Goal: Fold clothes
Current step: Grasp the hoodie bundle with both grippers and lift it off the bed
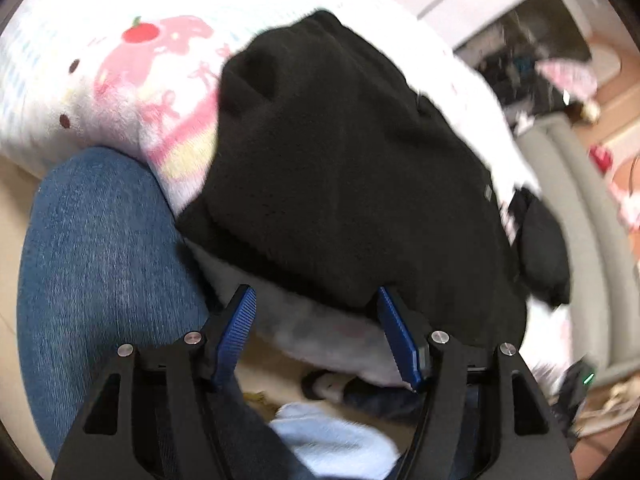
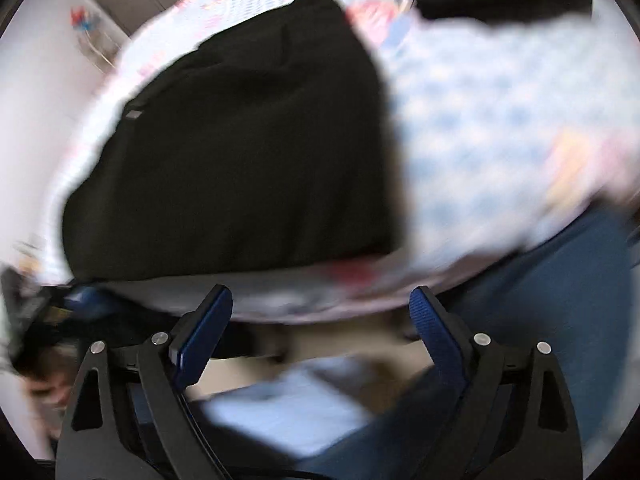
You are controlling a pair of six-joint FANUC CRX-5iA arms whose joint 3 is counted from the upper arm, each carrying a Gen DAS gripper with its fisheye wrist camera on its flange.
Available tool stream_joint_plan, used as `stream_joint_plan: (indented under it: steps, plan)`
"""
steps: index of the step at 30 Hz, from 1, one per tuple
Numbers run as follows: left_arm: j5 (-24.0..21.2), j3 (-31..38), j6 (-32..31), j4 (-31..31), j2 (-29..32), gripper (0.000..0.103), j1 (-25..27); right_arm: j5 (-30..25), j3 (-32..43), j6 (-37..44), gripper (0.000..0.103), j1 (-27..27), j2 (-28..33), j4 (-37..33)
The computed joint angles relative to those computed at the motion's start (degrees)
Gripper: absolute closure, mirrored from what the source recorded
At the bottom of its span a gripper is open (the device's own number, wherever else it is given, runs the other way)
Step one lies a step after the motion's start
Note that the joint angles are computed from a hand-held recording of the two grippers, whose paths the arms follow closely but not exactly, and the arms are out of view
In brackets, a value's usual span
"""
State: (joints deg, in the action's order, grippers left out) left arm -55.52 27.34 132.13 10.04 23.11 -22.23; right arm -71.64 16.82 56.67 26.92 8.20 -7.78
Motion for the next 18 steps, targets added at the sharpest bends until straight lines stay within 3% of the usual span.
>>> stream_joint_plan:
  steps: [4, 8, 13, 18]
  plan:
    - [1.64, -0.78, -0.13, -0.06, -0.54, 0.040, 0.69, 0.53, 0.63, -2.44, 0.024, -0.87, 1.84, 2.28]
    - [6.12, -4.68, -0.89, 1.98, -1.93, 0.040, 1.12, 0.38, 6.05, 0.95, 0.023, -3.55, 5.17, -1.70]
    - [17.62, -15.27, -4.55, 11.23, -5.74, 0.040, 2.01, 4.01, 7.05, 7.12, 0.018, -7.35, 4.13, -19.41]
    - [22.21, -18.07, -4.17, 14.02, -6.14, 0.037, 2.26, 7.74, 5.42, 2.88, 0.015, -6.49, 5.17, -16.49]
